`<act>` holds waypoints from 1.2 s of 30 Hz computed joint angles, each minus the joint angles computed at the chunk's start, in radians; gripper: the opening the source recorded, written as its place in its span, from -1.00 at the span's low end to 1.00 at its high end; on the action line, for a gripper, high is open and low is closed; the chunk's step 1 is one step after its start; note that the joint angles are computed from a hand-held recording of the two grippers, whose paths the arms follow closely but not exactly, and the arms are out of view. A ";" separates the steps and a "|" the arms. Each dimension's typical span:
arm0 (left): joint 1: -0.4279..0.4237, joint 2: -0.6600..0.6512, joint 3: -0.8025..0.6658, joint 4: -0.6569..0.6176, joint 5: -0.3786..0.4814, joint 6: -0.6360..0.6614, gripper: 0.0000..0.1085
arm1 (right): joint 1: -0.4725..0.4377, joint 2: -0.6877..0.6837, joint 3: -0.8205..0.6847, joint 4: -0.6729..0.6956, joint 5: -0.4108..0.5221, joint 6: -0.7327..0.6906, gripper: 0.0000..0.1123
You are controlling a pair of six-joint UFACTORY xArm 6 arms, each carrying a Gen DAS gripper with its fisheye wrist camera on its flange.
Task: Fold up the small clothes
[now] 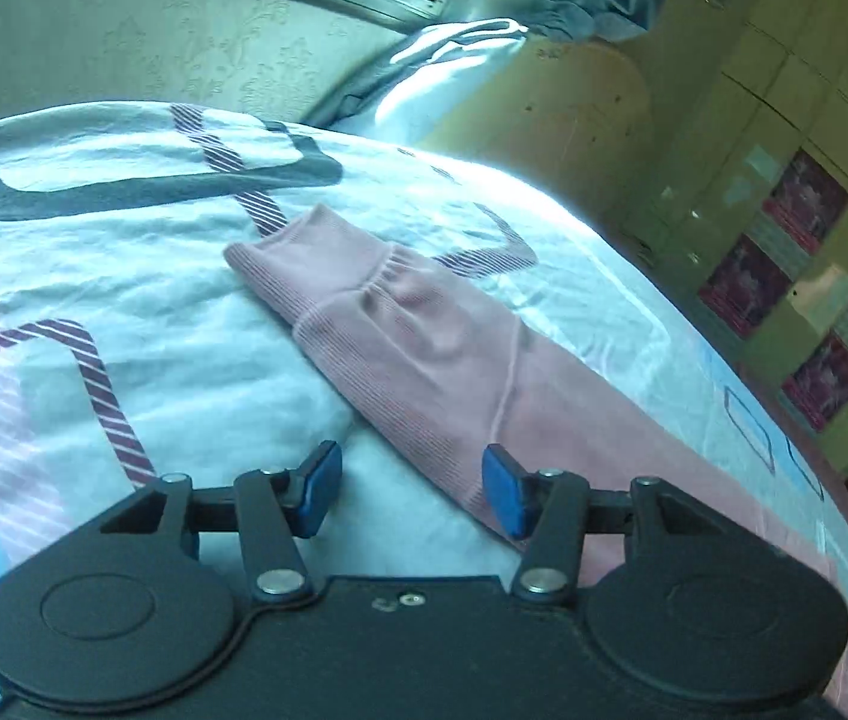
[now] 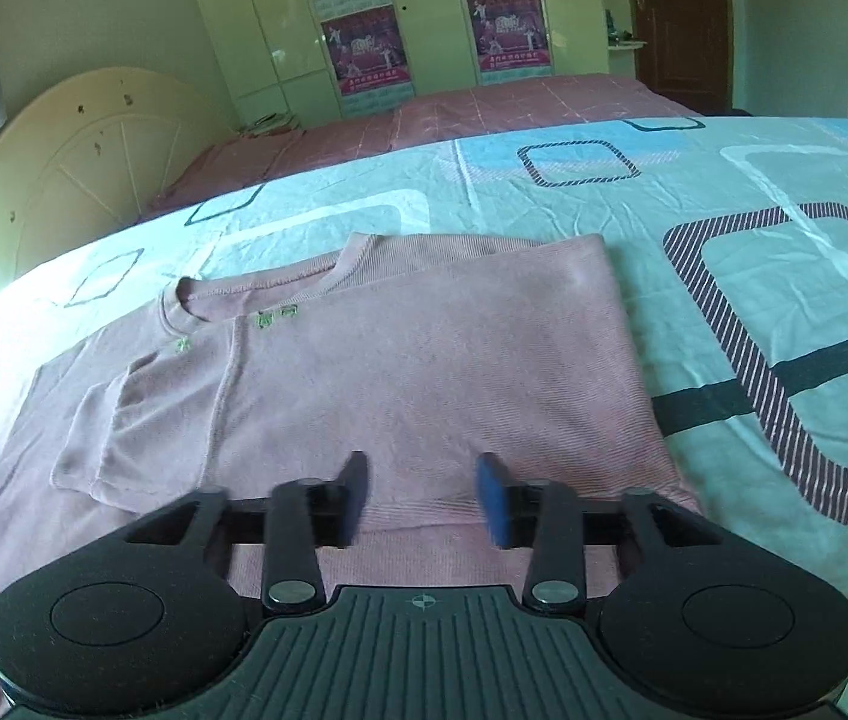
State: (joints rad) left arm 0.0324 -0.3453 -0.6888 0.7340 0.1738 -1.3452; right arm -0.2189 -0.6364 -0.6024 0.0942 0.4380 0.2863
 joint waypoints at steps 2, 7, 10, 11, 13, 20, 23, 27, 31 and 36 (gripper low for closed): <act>0.052 0.029 -0.014 -0.008 -0.043 -0.029 -0.08 | 0.014 0.009 -0.012 -0.025 -0.018 0.045 -0.01; 0.145 0.103 -0.037 -0.022 -0.166 -0.089 -0.16 | 0.033 0.029 -0.049 -0.151 -0.019 0.137 -0.05; 0.177 0.140 -0.062 0.060 -0.204 -0.180 -0.27 | 0.029 0.048 -0.077 -0.222 0.024 0.188 -0.16; 0.183 0.151 -0.072 0.080 -0.210 -0.198 -0.32 | 0.029 0.052 -0.082 -0.254 0.037 0.209 -0.17; 0.183 0.167 -0.082 0.057 -0.208 -0.161 -0.47 | 0.032 0.061 -0.093 -0.329 0.071 0.247 -0.18; 0.158 0.180 -0.112 0.034 -0.163 -0.048 -0.77 | 0.055 0.069 -0.094 -0.503 0.116 0.296 -0.18; 0.148 0.176 -0.135 0.118 -0.148 -0.115 -0.79 | 0.056 0.073 -0.087 -0.502 0.111 0.277 -0.18; 0.099 0.177 -0.191 0.215 -0.151 -0.141 -0.81 | 0.052 0.073 -0.082 -0.497 0.096 0.248 -0.18; -0.013 0.210 -0.259 0.142 -0.164 0.028 -0.81 | 0.041 0.066 -0.073 -0.471 0.076 0.214 -0.18; -0.211 0.299 -0.376 -0.011 -0.155 0.274 -0.81 | 0.015 0.039 -0.050 -0.415 0.055 0.161 -0.18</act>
State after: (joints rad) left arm -0.1786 -0.0464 -1.0653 0.7234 0.0190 -1.0713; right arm -0.2038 -0.5978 -0.6521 -0.3204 0.4929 0.4478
